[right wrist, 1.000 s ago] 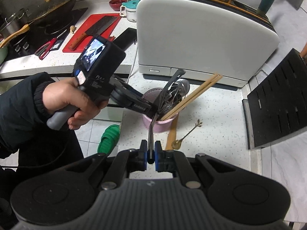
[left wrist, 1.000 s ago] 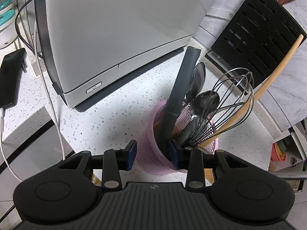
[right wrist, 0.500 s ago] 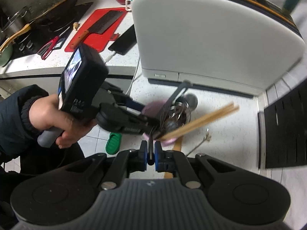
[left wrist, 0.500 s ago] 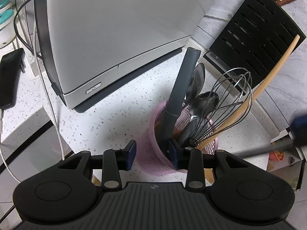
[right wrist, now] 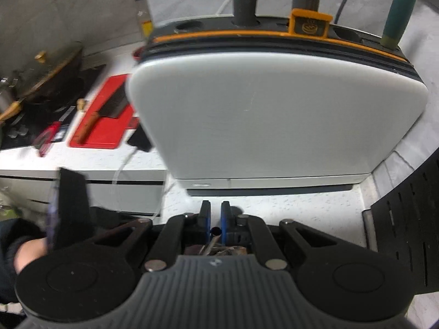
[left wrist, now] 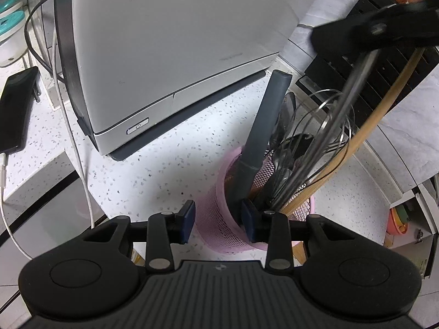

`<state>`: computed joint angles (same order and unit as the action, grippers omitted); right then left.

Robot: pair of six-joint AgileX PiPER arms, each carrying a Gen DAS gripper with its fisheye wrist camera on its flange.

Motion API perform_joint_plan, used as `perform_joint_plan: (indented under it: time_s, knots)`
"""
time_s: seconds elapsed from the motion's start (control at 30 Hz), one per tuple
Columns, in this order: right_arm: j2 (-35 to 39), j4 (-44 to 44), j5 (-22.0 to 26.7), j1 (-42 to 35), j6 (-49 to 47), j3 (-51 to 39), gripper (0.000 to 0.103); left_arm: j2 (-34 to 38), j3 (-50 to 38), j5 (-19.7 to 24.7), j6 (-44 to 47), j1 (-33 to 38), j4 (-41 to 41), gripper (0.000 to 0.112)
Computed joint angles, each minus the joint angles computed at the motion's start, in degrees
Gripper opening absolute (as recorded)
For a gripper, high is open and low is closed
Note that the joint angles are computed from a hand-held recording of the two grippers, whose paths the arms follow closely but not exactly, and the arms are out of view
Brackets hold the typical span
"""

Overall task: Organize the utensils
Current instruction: 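Open the right tool to release the straw and withdraw, then move the open right tool down to the gold spoon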

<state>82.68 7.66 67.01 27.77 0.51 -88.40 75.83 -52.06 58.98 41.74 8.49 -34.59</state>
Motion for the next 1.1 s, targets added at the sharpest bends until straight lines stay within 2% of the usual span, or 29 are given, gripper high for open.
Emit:
perform_joint_plan:
  time_s: [0.13, 0.17, 0.2, 0.27, 0.4, 0.53, 0.73, 0.8, 0.9, 1.03, 1.1]
  knots:
    - [-0.5, -2.3, -3.7, 2.4, 2.6, 3.3, 0.008, 0.1, -0.2, 0.5, 0.2, 0.6, -0.4, 0.041]
    - [-1.6, -2.2, -5.1, 2.6, 2.5, 4.7, 0.012, 0.2, -0.3, 0.7, 0.2, 0.7, -0.5, 0.042]
    - [-2.9, -1.9, -6.6, 2.4, 2.3, 6.2, 0.024, 0.2, -0.4, 0.9, 0.1, 0.8, -0.5, 0.042]
    - [-6.1, -2.2, -10.2, 2.3, 4.1, 9.0, 0.032, 0.2, -0.5, 1.0, 0.0, 0.8, -0.6, 0.042]
    - [-11.5, 1.4, -13.3, -0.3, 4.2, 13.1, 0.032, -0.6, -0.1, 0.3, -0.8, -0.1, 0.1, 0.042]
    - [-16.8, 2.7, -14.2, -0.8, 5.0, 17.6, 0.032, -0.7, 0.2, -0.2, -0.6, -0.2, -0.2, 0.041]
    - [-26.7, 5.5, -17.0, -1.3, 5.4, 26.7, 0.032, -0.2, 0.7, 0.2, 0.3, -0.1, -1.3, 0.031]
    - [-29.8, 6.1, -18.1, -1.7, 5.7, 30.0, 0.032, -0.3, 0.9, -0.1, 0.1, -0.4, -1.4, 0.03]
    - [-34.5, 9.2, -19.0, -4.6, 4.3, 35.8, 0.032, -1.1, 1.4, -1.2, -0.9, -1.2, -0.7, 0.031]
    - [-39.7, 18.6, -19.8, -13.4, -3.1, 44.4, 0.033, -1.9, 2.0, -2.6, -2.1, -2.5, 0.3, 0.031]
    - [-40.5, 16.2, -21.9, -13.1, -0.6, 48.0, 0.033, -2.2, 2.2, -3.2, -2.8, -3.2, 1.0, 0.032]
